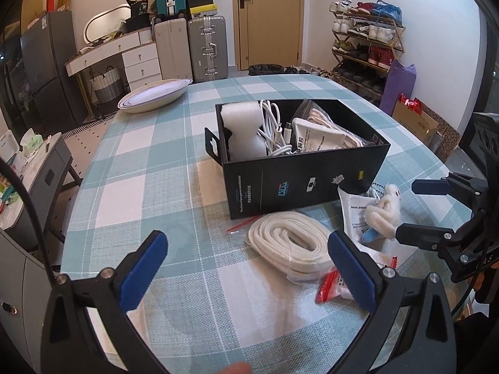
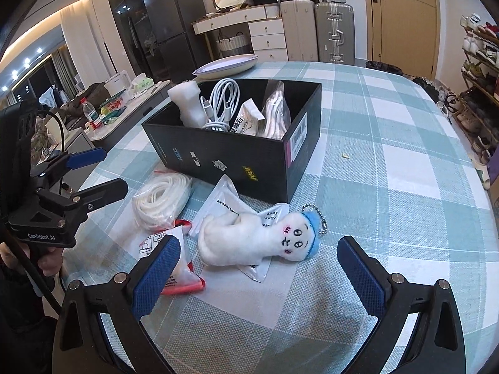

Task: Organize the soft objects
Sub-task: 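Withdraw both tools from the box toward the remaining items, then grasp the plush doll with the right tool while the left tool grasps the bagged rope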

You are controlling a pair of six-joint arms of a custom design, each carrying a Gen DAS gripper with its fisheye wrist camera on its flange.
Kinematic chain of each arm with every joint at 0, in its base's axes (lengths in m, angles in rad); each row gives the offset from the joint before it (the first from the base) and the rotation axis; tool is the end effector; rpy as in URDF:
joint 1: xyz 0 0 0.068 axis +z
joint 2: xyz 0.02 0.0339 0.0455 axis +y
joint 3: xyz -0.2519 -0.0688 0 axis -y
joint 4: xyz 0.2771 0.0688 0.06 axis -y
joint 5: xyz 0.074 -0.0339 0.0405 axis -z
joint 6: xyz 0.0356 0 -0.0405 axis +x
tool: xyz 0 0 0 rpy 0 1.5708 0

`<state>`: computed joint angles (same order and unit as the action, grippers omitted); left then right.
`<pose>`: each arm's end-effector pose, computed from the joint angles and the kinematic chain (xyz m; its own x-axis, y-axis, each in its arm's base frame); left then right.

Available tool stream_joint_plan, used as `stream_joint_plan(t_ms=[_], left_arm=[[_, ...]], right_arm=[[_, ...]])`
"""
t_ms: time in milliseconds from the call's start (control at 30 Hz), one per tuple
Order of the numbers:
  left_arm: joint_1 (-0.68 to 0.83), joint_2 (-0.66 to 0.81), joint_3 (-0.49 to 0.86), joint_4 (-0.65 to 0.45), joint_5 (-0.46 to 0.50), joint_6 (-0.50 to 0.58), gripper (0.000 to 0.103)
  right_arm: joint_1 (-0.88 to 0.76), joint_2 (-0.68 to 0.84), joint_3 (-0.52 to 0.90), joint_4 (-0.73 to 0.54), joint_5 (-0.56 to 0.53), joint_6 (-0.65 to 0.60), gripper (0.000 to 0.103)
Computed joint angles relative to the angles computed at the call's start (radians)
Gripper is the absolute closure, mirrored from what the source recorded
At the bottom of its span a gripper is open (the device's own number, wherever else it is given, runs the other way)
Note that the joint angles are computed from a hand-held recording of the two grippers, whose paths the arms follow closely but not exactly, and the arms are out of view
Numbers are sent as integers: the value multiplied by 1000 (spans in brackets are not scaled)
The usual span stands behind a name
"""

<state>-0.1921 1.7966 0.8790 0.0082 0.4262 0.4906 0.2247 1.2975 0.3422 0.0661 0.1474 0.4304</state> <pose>0.3484 -0.0828 0.0914 -0.4839 0.5312 -0.6955 0.7382 0.6746 0.0016 0.2252 0.0461 0.0796 -0.7423 0.2537 -0.6202 0.1975 0.9673 0.1592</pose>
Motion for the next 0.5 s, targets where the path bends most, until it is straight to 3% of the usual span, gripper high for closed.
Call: stream_joint_plan(t_ms=[500], left_arm=[[-19,43,32,-9,-19,3,0]], right_arm=[[-68,135,57,44,-88,-54,1]])
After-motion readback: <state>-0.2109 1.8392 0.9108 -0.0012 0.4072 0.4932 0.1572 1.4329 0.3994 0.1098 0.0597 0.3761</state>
